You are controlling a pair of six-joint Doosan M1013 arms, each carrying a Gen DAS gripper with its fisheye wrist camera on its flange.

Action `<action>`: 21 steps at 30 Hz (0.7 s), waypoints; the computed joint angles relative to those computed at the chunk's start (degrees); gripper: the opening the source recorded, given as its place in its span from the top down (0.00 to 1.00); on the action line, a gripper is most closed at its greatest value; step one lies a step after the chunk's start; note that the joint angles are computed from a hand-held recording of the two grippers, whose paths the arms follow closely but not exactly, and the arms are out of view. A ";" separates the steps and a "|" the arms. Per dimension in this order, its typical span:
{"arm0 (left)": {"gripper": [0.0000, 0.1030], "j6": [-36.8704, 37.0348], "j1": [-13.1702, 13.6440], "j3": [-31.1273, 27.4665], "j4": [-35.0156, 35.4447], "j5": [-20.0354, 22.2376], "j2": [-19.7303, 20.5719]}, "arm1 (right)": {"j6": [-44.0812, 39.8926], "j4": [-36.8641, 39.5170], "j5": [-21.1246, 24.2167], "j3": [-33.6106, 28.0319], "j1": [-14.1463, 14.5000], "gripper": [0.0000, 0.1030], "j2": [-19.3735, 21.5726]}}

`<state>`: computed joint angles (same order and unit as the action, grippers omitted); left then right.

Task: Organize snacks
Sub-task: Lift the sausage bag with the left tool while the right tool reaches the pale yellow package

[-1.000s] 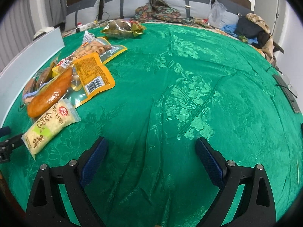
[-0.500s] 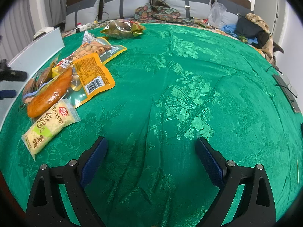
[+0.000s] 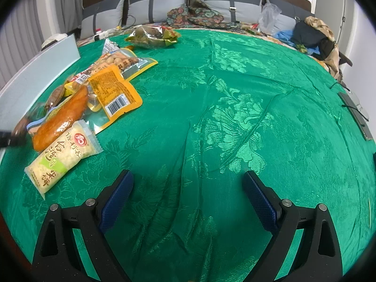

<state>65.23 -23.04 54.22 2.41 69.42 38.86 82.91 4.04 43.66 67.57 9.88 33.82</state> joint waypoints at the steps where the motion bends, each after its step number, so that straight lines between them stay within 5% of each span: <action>1: 0.47 0.61 -0.24 0.48 0.42 -0.27 -0.30 | 0.00 0.00 -0.01 0.09 -0.01 0.06 -0.07; 14: 0.03 -9.71 -1.88 4.88 7.67 -5.15 -1.31 | -0.01 0.01 -0.01 0.10 -0.01 0.07 -0.07; 21: 0.03 -11.35 -0.56 7.15 4.73 -7.27 -2.94 | 0.07 -0.05 0.02 -0.02 0.02 0.06 0.00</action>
